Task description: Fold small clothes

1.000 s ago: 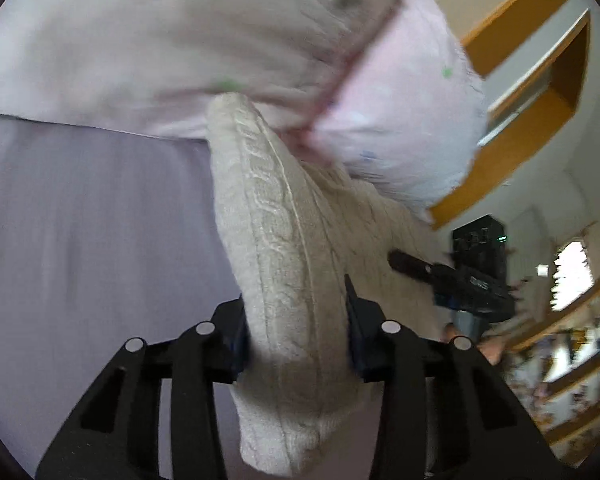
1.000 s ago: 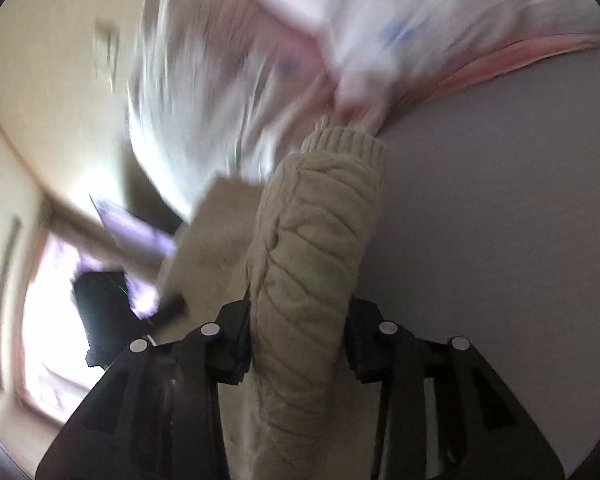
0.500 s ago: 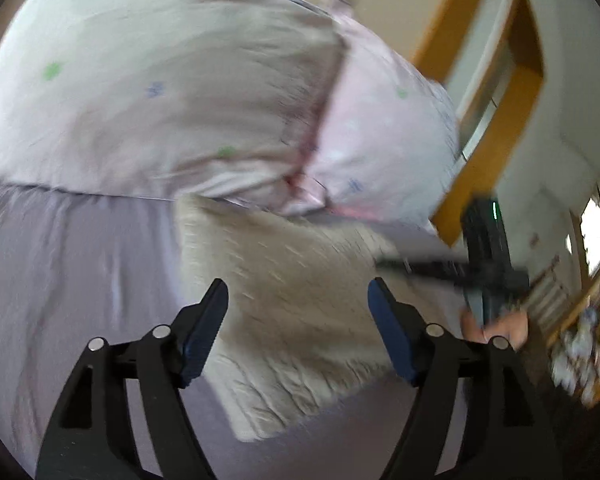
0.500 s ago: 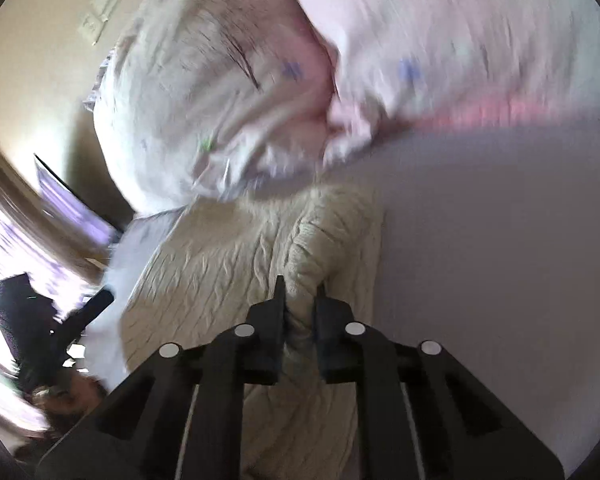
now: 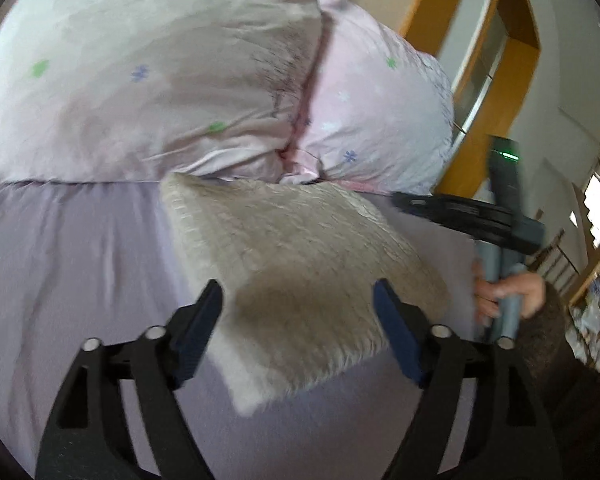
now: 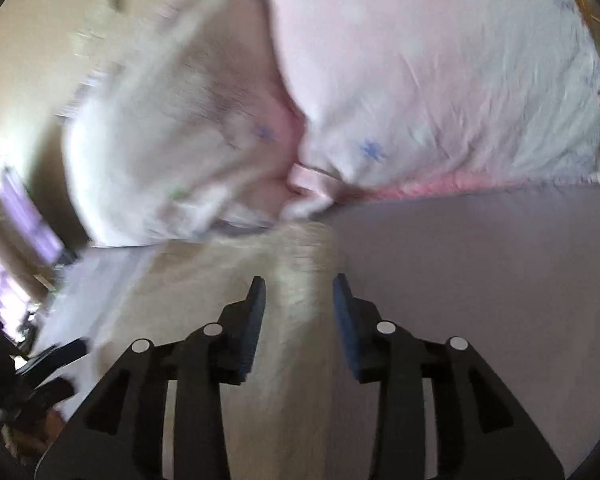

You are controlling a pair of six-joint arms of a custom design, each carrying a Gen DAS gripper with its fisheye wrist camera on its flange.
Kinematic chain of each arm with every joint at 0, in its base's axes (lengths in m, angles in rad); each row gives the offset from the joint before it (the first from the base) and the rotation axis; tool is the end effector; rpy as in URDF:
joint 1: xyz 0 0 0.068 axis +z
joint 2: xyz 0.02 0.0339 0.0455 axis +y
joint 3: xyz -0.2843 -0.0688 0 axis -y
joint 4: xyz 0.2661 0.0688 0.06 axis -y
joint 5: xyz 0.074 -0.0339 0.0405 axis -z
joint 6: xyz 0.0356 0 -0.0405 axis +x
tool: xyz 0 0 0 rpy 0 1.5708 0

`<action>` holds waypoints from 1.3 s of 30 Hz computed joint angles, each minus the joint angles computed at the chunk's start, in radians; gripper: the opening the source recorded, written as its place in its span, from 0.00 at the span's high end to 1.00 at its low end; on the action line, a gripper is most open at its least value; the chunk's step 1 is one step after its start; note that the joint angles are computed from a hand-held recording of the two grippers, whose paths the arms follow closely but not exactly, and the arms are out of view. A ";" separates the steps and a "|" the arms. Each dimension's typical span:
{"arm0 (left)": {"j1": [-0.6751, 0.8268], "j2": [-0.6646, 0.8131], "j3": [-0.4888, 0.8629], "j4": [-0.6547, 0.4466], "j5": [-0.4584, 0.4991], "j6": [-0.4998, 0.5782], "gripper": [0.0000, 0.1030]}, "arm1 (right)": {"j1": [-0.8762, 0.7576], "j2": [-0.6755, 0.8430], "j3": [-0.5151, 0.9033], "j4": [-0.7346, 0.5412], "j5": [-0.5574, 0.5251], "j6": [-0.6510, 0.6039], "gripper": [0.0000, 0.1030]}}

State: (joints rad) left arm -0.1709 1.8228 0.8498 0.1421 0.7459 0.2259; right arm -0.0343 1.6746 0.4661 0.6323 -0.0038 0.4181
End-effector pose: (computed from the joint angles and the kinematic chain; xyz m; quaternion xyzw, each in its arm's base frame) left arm 0.3485 -0.0847 0.1287 0.3003 0.8253 -0.3303 0.3459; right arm 0.2916 -0.0099 0.1090 0.1962 0.8567 0.0926 0.4680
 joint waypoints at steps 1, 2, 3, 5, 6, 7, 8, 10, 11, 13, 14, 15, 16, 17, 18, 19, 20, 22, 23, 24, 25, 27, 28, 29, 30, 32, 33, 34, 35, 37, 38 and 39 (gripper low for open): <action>0.014 -0.017 -0.023 0.012 -0.008 -0.007 0.15 | 0.026 -0.039 -0.034 0.000 -0.032 -0.016 0.64; 0.027 -0.038 -0.050 0.023 -0.029 -0.017 0.12 | 0.052 -0.057 -0.050 -0.015 -0.040 -0.023 0.64; 0.032 -0.048 -0.062 0.022 -0.044 -0.022 0.11 | 0.075 -0.054 -0.050 -0.032 -0.043 -0.034 0.64; 0.033 -0.064 -0.080 -0.004 -0.083 -0.028 0.10 | 0.129 0.035 0.020 -0.127 0.002 -0.037 0.63; 0.029 -0.066 -0.086 -0.014 -0.096 -0.028 0.09 | 0.132 0.104 0.057 -0.152 0.015 -0.042 0.62; 0.025 -0.070 -0.094 -0.024 -0.112 -0.026 0.08 | 0.131 0.124 0.044 -0.103 0.032 -0.034 0.61; 0.014 -0.078 -0.107 -0.033 -0.146 -0.025 0.07 | 0.128 0.113 0.040 -0.104 0.020 -0.021 0.62; -0.002 -0.094 -0.133 -0.031 -0.204 -0.023 0.04 | 0.127 0.039 -0.007 -0.096 0.017 0.009 0.61; -0.017 -0.111 -0.156 -0.021 -0.258 -0.024 0.02 | 0.140 -0.024 -0.071 -0.047 0.039 0.018 0.52; -0.035 -0.129 -0.183 0.000 -0.315 -0.025 0.02 | 0.184 -0.130 -0.185 0.028 0.104 0.049 0.17; -0.048 -0.134 -0.194 0.006 -0.352 -0.025 0.02 | 0.208 -0.197 -0.223 0.012 0.140 0.060 0.03; -0.059 -0.133 -0.197 0.007 -0.377 -0.024 0.02 | 0.226 -0.237 -0.242 -0.003 0.164 0.064 0.02; -0.070 -0.129 -0.197 0.004 -0.398 -0.023 0.02 | 0.248 -0.282 -0.261 -0.037 0.190 0.074 0.01; -0.083 -0.117 -0.192 0.002 -0.421 -0.021 0.02 | 0.286 -0.327 -0.275 -0.096 0.246 0.094 0.01; -0.095 -0.106 -0.187 0.002 -0.440 -0.022 0.02 | 0.328 -0.349 -0.270 -0.169 0.312 0.127 0.01; -0.109 -0.091 -0.181 0.002 -0.468 -0.025 0.02 | 0.356 -0.345 -0.253 -0.222 0.352 0.156 0.01; -0.118 -0.081 -0.174 -0.005 -0.487 -0.028 0.02 | 0.388 -0.318 -0.220 -0.292 0.391 0.191 0.01; -0.133 -0.054 -0.151 -0.030 -0.516 -0.028 0.02 | 0.414 -0.247 -0.175 -0.327 0.412 0.215 0.01; -0.139 -0.039 -0.141 -0.037 -0.523 -0.024 0.02 | 0.419 -0.213 -0.157 -0.330 0.401 0.216 0.01; -0.144 -0.030 -0.137 -0.038 -0.533 -0.025 0.02 | 0.427 -0.189 -0.155 -0.323 0.392 0.226 0.01; -0.149 -0.023 -0.134 -0.038 -0.544 -0.026 0.02 | 0.424 -0.141 -0.131 -0.318 0.375 0.232 0.01; -0.167 -0.019 -0.140 -0.023 -0.587 -0.026 0.02 | 0.437 -0.084 -0.089 -0.341 0.377 0.252 0.01; -0.173 -0.018 -0.142 -0.017 -0.599 -0.025 0.02 | 0.449 -0.064 -0.069 -0.364 0.387 0.263 0.01; -0.180 -0.016 -0.144 -0.011 -0.618 -0.025 0.02 | 0.457 -0.038 -0.040 -0.393 0.399 0.268 0.01; -0.183 -0.014 -0.143 -0.009 -0.627 -0.024 0.02 | 0.469 -0.019 -0.016 -0.423 0.424 0.274 0.01; -0.184 -0.015 -0.144 -0.006 -0.629 -0.028 0.02 | 0.504 -0.005 0.014 -0.493 0.469 0.302 0.01; -0.184 -0.016 -0.146 -0.005 -0.630 -0.029 0.02 | 0.512 0.007 0.028 -0.514 0.482 0.305 0.01; -0.185 -0.017 -0.147 -0.004 -0.631 -0.029 0.02 | 0.515 0.010 0.030 -0.514 0.484 0.308 0.01; -0.185 -0.017 -0.147 -0.005 -0.631 -0.029 0.02 | 0.517 0.007 0.026 -0.513 0.485 0.312 0.01; -0.184 -0.017 -0.147 -0.005 -0.628 -0.027 0.02 | 0.518 0.007 0.025 -0.512 0.486 0.312 0.01; -0.183 -0.017 -0.145 -0.007 -0.628 -0.026 0.02 | 0.518 0.008 0.025 -0.511 0.486 0.312 0.01; -0.184 -0.017 -0.146 -0.006 -0.629 -0.027 0.02 | 0.518 0.008 0.025 -0.511 0.486 0.312 0.01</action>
State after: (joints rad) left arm -0.3547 1.8058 0.7042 0.1359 0.1171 0.1990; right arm 0.4834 1.6822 0.4910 0.1212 0.4820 0.7296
